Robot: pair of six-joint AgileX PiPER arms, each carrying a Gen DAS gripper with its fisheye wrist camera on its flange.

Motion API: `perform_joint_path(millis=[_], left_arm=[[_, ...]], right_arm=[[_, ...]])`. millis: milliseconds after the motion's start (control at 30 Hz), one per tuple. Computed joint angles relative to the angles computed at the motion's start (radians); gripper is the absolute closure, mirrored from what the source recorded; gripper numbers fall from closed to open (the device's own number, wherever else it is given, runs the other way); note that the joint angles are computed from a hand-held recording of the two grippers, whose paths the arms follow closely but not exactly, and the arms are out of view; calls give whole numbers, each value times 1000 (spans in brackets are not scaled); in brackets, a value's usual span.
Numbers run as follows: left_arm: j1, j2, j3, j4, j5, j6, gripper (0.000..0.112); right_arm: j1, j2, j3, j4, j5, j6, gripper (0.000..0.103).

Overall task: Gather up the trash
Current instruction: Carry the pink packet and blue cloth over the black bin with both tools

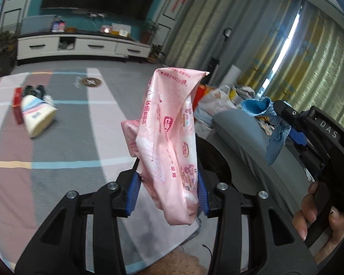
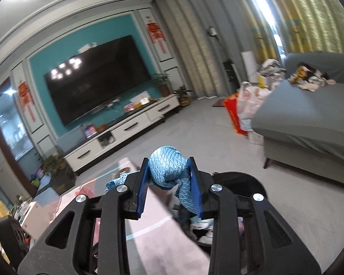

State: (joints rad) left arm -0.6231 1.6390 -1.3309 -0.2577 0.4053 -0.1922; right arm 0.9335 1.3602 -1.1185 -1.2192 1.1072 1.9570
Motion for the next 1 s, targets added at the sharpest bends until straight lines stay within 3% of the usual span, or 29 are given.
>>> perform_joint_path(millis=[233, 500, 800, 1000], left_arm=[[-25, 188, -178, -172, 85, 133, 69], [-17, 395, -390, -379, 220, 274, 69], [-36, 622, -699, -355, 387, 205, 68], [-51, 694, -804, -301, 430, 138, 64]], right_arm=[[-84, -36, 77, 85, 5, 26, 69], [-215, -65, 156, 161, -102, 33, 69], [-370, -17, 174, 304, -185, -41, 69], [-457, 9, 193, 371, -300, -98, 69]])
